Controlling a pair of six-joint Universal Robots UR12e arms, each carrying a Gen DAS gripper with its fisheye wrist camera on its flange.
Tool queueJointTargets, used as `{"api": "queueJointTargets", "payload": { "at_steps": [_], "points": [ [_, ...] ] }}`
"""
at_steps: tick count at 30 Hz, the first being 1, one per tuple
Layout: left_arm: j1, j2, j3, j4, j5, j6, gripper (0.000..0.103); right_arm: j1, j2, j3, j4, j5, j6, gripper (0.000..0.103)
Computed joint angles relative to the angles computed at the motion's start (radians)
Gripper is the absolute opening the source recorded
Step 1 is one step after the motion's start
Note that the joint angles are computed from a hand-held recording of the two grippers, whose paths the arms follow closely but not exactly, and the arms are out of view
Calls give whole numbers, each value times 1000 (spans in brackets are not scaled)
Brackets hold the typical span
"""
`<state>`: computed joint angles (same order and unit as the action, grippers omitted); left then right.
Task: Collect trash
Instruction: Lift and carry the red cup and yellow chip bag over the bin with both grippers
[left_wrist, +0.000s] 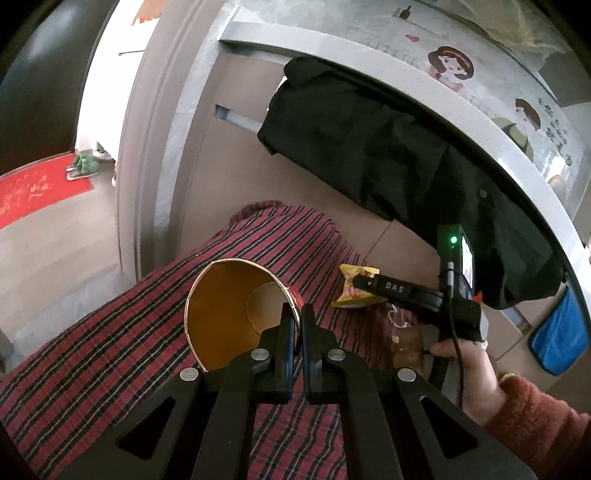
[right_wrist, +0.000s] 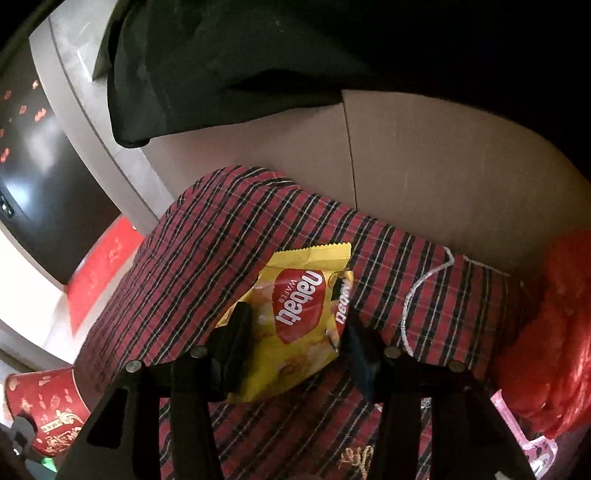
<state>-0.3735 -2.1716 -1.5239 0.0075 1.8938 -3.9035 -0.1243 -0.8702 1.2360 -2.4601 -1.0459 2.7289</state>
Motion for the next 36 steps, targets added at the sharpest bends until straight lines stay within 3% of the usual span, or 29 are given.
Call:
{"api": "queueJointTargets", "payload": {
  "at_steps": [2, 5, 16, 22, 36],
  "points": [
    [-1, 2, -3, 2, 1, 4, 3, -3, -3, -2, 25, 13, -29, 16],
    [-6, 4, -2, 6, 7, 8, 3, -9, -33, 36, -17, 11, -96, 10],
    [-54, -11, 72, 19, 3, 81, 3, -120, -173, 163, -67, 169, -206, 8],
    [-103, -41, 158, -19, 7, 151, 3, -188, -227, 227, -141, 210, -204, 8],
    [-209, -165, 433, -155, 7, 304, 3, -350, -246, 289, -332, 318, -149, 8]
  ]
}}
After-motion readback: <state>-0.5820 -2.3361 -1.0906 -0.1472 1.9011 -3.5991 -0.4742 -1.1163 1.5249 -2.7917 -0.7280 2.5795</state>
